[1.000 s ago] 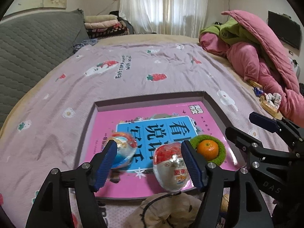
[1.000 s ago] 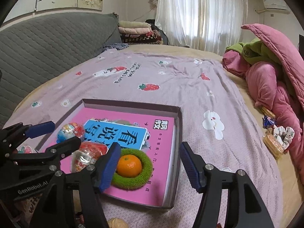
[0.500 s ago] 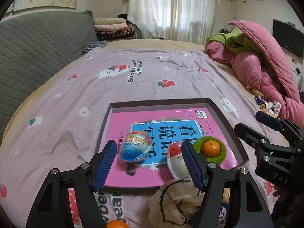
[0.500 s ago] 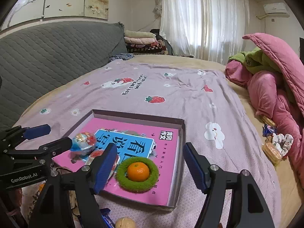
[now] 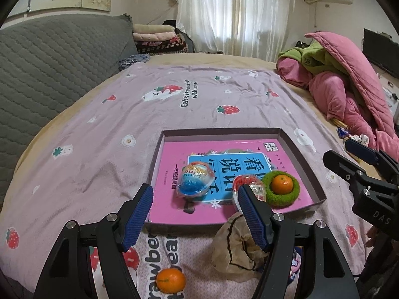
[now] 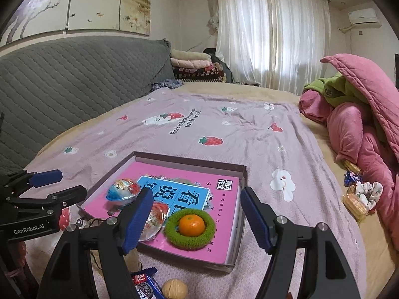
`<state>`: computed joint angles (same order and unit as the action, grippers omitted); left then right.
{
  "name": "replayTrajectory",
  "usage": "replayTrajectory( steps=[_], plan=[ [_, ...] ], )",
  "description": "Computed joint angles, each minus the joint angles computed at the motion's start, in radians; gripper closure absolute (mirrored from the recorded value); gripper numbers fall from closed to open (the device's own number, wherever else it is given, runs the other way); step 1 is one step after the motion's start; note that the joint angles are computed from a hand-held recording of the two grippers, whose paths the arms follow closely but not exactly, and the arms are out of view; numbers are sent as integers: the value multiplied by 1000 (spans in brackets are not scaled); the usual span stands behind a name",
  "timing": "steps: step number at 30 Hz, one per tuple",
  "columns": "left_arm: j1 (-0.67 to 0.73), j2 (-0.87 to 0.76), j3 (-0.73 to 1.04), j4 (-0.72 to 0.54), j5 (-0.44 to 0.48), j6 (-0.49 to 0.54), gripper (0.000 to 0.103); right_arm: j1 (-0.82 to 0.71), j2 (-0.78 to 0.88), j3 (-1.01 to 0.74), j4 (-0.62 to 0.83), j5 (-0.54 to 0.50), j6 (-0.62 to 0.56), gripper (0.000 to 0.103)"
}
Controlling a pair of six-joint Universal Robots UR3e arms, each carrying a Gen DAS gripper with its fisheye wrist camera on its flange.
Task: Organize objects
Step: 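Withdraw both open tools back from the grey tray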
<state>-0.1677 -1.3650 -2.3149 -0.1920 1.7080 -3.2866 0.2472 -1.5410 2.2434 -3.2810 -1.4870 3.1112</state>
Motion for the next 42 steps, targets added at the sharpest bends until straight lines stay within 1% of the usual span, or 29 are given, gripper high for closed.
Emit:
replayTrajectory(
  steps=[3, 9, 18, 27, 30, 36, 38, 42],
  plan=[
    [-14, 23, -14, -6, 12, 2, 31, -1, -33, 33, -7, -6, -1, 31],
    [-21, 76, -59, -13, 1, 2, 31, 1, -78, 77, -11, -10, 4, 31],
    [-33, 106, -113, 5, -8, 16, 31, 39, -98, 127, -20, -57, 27, 31],
    [-7, 158, -174, 9, -40, 30, 31, 96, -100, 177, -47, -97, 34, 31],
    [4, 186, -193, 2, -51, 34, 31, 119, -102, 196, -57, -106, 42, 31],
    [4, 218, -220, -2, -45, 41, 31, 144, -122, 242, -75, -111, 60, 31],
    [4, 230, -229, -3, -43, 43, 31, 158, -126, 255, -75, -126, 67, 30],
    [17, 276, -251, -30, -55, 49, 31, 170, -140, 286, -80, -130, 76, 30]
  ],
)
